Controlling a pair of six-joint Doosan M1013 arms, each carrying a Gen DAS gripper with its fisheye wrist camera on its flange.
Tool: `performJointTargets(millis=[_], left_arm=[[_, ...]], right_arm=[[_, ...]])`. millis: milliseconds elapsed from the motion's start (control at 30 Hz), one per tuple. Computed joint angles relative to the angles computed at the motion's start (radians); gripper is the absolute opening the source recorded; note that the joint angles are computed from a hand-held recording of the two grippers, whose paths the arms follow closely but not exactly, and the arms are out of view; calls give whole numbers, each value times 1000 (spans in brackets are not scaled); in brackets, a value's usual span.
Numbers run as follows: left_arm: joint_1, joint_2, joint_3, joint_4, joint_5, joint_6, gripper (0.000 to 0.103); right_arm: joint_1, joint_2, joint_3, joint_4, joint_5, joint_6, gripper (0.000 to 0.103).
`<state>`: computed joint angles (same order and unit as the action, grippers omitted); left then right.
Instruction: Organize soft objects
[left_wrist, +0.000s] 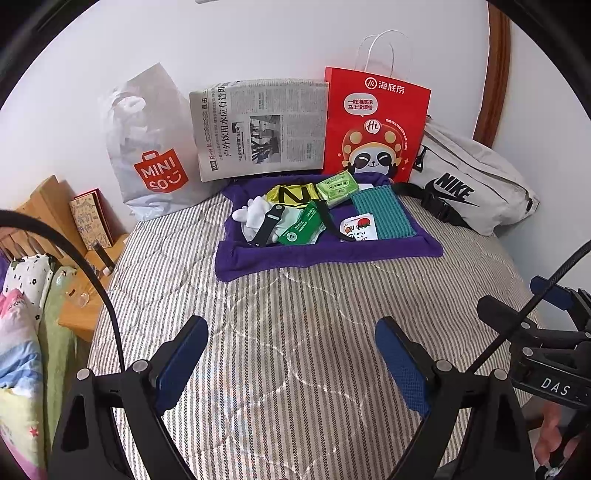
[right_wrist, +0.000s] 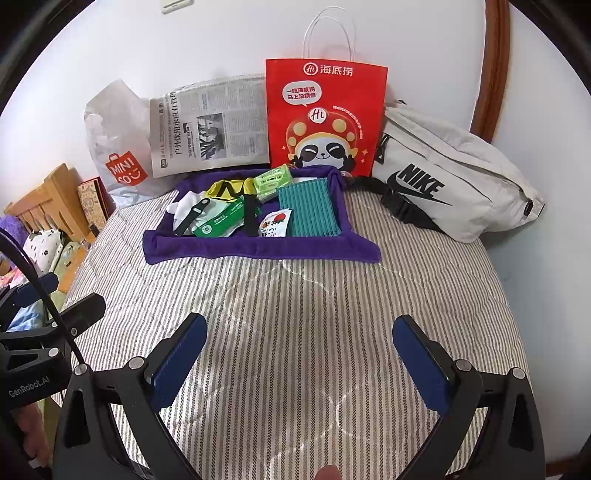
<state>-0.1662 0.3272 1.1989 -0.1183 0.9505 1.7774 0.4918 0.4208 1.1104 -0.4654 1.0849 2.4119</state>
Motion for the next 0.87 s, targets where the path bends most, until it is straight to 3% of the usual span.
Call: performJointTargets(millis=[867], left_arm=[[3, 2, -1, -1, 1, 2, 93]], right_arm=[[2, 4, -6, 0, 11, 6, 100]])
